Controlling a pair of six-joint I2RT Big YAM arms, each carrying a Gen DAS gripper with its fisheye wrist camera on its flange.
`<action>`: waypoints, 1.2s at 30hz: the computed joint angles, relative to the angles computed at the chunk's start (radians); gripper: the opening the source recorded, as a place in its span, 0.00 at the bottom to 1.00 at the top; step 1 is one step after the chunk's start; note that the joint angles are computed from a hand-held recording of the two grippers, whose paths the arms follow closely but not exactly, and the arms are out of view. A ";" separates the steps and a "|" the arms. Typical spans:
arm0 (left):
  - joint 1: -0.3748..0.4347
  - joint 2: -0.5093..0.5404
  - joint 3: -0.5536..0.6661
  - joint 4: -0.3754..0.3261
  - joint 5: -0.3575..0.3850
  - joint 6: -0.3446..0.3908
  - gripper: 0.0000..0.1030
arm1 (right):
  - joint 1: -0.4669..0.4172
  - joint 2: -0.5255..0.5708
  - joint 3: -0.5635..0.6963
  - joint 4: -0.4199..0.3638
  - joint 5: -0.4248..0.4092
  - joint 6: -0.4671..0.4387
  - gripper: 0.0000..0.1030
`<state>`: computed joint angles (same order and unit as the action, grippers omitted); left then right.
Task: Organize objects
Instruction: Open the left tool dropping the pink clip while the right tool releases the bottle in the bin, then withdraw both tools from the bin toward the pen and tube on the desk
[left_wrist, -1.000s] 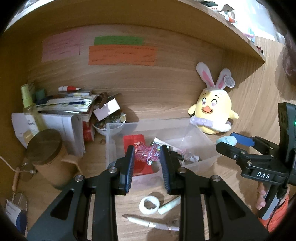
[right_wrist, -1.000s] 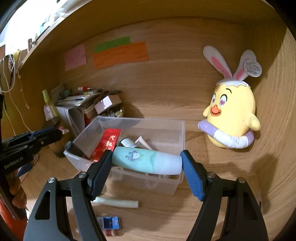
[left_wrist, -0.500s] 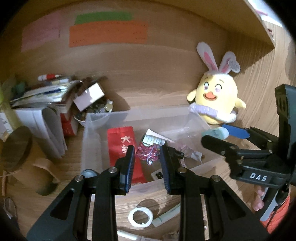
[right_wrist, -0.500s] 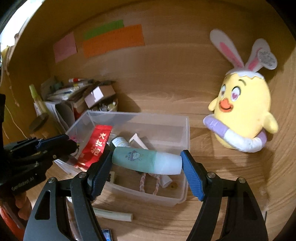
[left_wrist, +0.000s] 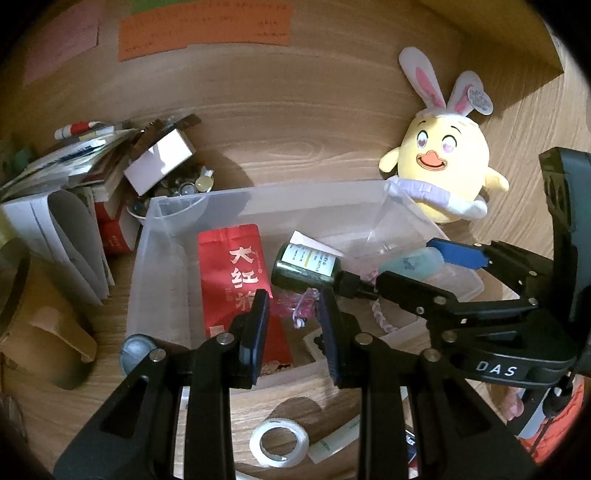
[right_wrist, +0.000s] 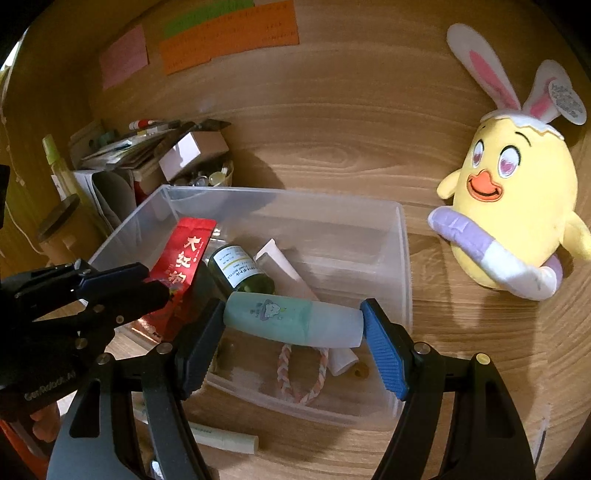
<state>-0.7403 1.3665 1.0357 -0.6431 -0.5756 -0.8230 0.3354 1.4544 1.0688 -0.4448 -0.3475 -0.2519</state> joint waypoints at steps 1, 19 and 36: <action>0.002 0.000 -0.001 0.004 0.005 0.002 0.26 | 0.001 0.005 0.003 -0.002 -0.002 0.000 0.70; -0.026 -0.038 -0.022 0.009 0.013 -0.005 0.47 | 0.009 -0.008 0.000 -0.015 0.013 -0.018 0.76; -0.161 -0.136 -0.059 -0.082 -0.093 -0.097 0.73 | -0.051 -0.183 -0.126 -0.007 -0.028 -0.059 0.81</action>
